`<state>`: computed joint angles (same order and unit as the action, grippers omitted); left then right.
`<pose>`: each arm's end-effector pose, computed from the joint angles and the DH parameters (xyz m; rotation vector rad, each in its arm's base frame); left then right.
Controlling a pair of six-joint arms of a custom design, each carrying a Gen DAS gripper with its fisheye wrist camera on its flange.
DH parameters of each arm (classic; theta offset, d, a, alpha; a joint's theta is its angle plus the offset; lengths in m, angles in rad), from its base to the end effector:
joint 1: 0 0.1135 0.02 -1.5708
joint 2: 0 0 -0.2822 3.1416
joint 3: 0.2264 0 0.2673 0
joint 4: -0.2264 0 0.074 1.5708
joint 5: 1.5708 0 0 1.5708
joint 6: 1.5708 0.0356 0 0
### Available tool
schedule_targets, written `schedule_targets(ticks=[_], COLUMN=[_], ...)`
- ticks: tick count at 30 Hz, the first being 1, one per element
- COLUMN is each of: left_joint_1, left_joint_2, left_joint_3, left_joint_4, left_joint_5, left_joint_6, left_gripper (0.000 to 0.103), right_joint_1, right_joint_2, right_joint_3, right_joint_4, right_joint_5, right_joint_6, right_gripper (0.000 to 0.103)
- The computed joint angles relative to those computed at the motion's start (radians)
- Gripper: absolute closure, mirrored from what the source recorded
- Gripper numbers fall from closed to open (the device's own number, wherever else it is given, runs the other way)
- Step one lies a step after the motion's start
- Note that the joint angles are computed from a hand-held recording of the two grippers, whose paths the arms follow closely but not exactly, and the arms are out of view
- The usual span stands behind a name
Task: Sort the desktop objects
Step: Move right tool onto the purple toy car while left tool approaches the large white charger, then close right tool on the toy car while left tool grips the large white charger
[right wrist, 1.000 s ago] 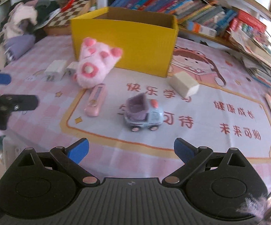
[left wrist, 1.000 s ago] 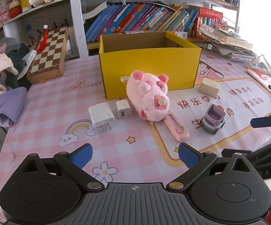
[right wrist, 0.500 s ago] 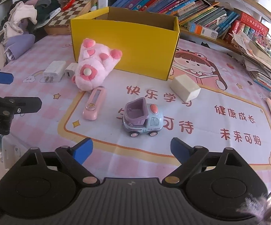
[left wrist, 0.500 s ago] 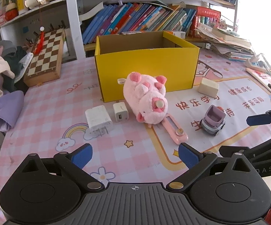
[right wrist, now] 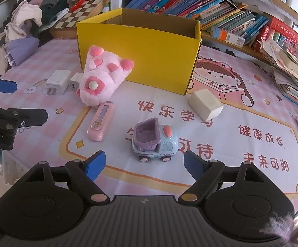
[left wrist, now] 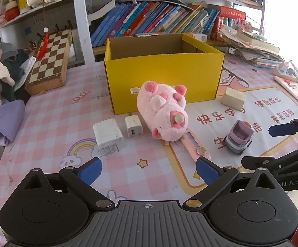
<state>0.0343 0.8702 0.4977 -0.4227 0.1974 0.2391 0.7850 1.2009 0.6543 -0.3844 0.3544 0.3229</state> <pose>0.1789 -0.0008 0.2126 0.3343 2.3246 -0.0996 0.1755 0.1579 0.2063 -0.4142 2.3875 0.0531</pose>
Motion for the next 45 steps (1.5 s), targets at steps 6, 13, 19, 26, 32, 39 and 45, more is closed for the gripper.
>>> schedule_targets(ticks=[6,13,19,26,32,39,45], left_joint_1=[-0.021,-0.046,-0.059,-0.121,-0.112,-0.023,0.006], left_joint_2=[0.037,0.083,0.116,0.137,0.158,0.231,0.303], left_joint_3=[0.010,0.026,0.033,0.034,0.037,0.061,0.074], left_joint_4=[0.026,0.044,0.032,0.056,0.099,0.134,0.209], left_joint_5=[-0.014,-0.042,0.000,-0.043,-0.111,-0.105,-0.134], left_joint_6=[-0.020,-0.031,-0.005,-0.011,-0.057,-0.113,-0.111], left_gripper=[0.003,0.003,0.003,0.003,0.004,0.005,0.007], right_joint_1=[-0.044,-0.099,-0.134,-0.178,-0.205,-0.224,-0.239], right_joint_2=[0.032,0.093,0.133,0.159,0.185,0.212,0.217], right_joint_3=[0.015,0.044,0.064,0.082,0.099,0.125,0.135], right_joint_4=[0.011,0.021,0.027,0.039,0.049,0.051,0.052], right_joint_5=[-0.034,-0.086,-0.126,-0.168,-0.215,-0.235,-0.225], right_joint_6=[-0.039,-0.075,-0.099,-0.147,-0.196,-0.241,-0.264], right_gripper=[0.022,0.034,0.041,0.043,0.042,0.043,0.043])
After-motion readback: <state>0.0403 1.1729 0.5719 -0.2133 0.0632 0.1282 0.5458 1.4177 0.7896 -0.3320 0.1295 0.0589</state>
